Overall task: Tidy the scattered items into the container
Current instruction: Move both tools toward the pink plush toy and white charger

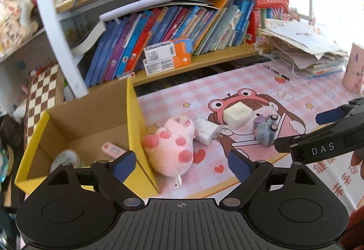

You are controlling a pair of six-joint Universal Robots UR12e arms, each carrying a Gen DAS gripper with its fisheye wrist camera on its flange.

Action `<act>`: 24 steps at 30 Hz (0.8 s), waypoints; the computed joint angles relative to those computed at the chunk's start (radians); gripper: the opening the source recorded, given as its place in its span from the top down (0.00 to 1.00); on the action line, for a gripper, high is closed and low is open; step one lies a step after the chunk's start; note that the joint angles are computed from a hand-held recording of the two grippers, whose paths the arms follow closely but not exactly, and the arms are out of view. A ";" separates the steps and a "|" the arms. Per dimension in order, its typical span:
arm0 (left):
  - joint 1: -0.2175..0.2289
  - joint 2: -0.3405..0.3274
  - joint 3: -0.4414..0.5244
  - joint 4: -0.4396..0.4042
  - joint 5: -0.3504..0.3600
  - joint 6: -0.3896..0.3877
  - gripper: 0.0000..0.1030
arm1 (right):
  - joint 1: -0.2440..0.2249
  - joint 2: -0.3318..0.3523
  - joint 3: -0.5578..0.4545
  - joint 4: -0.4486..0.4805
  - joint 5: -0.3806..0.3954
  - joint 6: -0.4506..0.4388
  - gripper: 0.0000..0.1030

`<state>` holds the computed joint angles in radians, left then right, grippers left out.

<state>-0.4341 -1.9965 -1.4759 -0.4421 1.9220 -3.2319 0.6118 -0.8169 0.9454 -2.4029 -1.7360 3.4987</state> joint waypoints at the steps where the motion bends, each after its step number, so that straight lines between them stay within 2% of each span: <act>1: 0.000 -0.003 0.005 -0.004 -0.001 0.010 0.21 | -0.001 0.000 0.002 -0.002 0.001 0.003 0.03; 8: 0.003 -0.028 0.040 -0.028 -0.015 0.073 0.39 | -0.010 0.002 0.012 -0.017 0.012 0.014 0.07; 12: 0.003 -0.043 0.060 -0.056 -0.018 0.106 0.39 | -0.014 0.009 0.006 -0.014 0.025 0.010 0.12; 24: 0.010 -0.091 0.132 -0.134 -0.013 0.179 0.39 | -0.030 0.050 -0.042 0.018 0.049 0.018 0.17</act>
